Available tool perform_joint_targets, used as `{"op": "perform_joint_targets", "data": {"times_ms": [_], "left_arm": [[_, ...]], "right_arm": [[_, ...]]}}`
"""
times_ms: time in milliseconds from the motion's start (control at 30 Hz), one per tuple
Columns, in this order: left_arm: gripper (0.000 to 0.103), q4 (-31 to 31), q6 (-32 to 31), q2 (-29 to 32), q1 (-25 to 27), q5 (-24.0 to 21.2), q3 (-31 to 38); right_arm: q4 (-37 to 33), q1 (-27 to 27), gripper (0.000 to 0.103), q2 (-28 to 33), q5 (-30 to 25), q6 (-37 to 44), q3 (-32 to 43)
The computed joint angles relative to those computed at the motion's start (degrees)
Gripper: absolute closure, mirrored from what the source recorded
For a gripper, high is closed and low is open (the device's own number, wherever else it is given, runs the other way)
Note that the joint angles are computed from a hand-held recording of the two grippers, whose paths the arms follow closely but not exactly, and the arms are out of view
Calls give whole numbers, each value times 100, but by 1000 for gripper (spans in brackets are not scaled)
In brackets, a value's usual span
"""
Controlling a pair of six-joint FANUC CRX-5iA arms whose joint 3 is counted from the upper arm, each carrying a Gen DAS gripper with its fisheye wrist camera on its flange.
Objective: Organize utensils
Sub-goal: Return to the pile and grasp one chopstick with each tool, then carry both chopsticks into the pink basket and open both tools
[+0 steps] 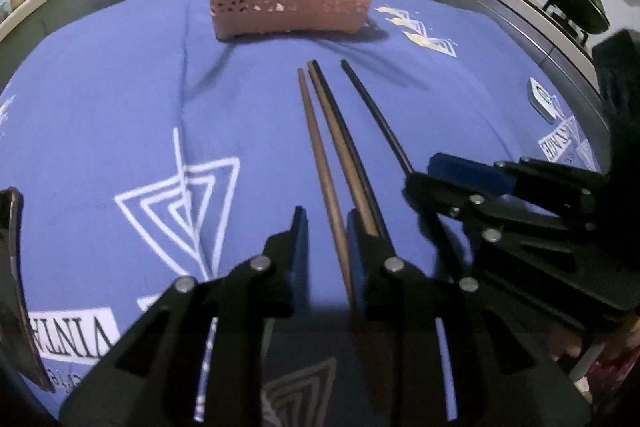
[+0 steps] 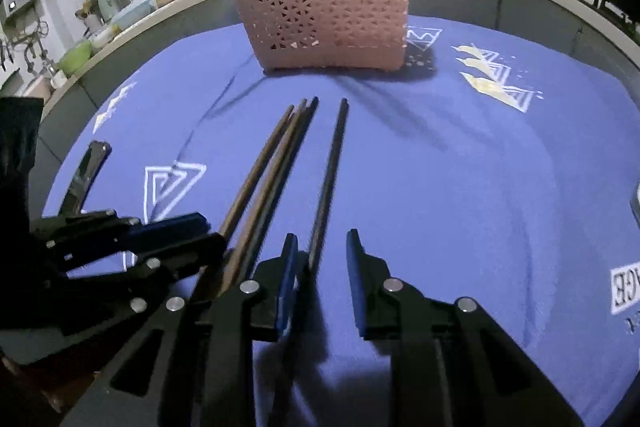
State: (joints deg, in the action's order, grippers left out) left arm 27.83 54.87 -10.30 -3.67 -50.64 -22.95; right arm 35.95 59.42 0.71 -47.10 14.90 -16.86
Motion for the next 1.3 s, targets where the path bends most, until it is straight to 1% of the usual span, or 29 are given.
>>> {"op": "perform_joint_targets", "data": {"times_ms": [67,100,167,200,233,300,400,500,600,700,733,800,867,900,933,1000,1033,1100,1133,1200,1233,1300], "left_arm": [[83,-142,110,72,-81,104,102],[88,-195,134,112,-123,185,140],[95,-278,139,134,-156,343,156],[97,-182,30,157,-126,374,137],[97,-39,-113,163,-69,343,99],[97,29,-191,136,28,274,67],[97,250,-488,-8,318,51,-107],[96,484,-840,-158,644,-277,-291],[96,487,-786,-73,758,-485,-183],[96,199,-479,137,569,-385,124],[96,136,-453,232,483,-320,224],[96,47,-418,357,311,-121,347],[96,-89,-317,482,169,85,483],[96,-78,-303,537,145,117,527],[96,-30,-312,598,141,108,574],[97,82,-365,649,188,37,605],[97,238,-504,580,244,39,530],[97,689,-951,341,375,94,278],[97,1034,-1280,161,461,123,117],[97,1580,-1743,-100,595,134,-61],[97,1976,-1993,-223,685,100,-103],[97,2416,-2191,-301,770,69,-74]], "right_arm": [[164,-53,79,111,-19,-73,73],[186,-84,79,156,-18,-49,117],[274,-133,90,236,-30,38,162],[313,-147,95,242,-27,65,149],[223,-185,96,173,86,87,95],[15,-215,97,51,146,137,32],[-184,-83,98,-186,-24,289,-110],[-541,44,97,-494,-91,466,-281],[-780,-2,96,-523,-136,612,-205],[-883,-136,95,-234,-287,850,155],[-889,-198,94,-119,-262,964,272],[-804,-311,89,35,-103,1023,376],[-825,-440,89,138,138,1052,447],[-926,-486,92,166,213,1146,496],[-1084,-521,98,200,243,1298,570],[-1262,-553,98,175,335,1403,585],[-1260,-546,98,108,457,1379,521],[-705,-451,98,-175,871,1000,175],[-447,-428,98,-295,1079,834,37],[119,-423,98,-509,1489,479,-191],[449,-451,98,-610,1721,280,-275],[997,-544,98,-720,2087,-56,-345]]}}
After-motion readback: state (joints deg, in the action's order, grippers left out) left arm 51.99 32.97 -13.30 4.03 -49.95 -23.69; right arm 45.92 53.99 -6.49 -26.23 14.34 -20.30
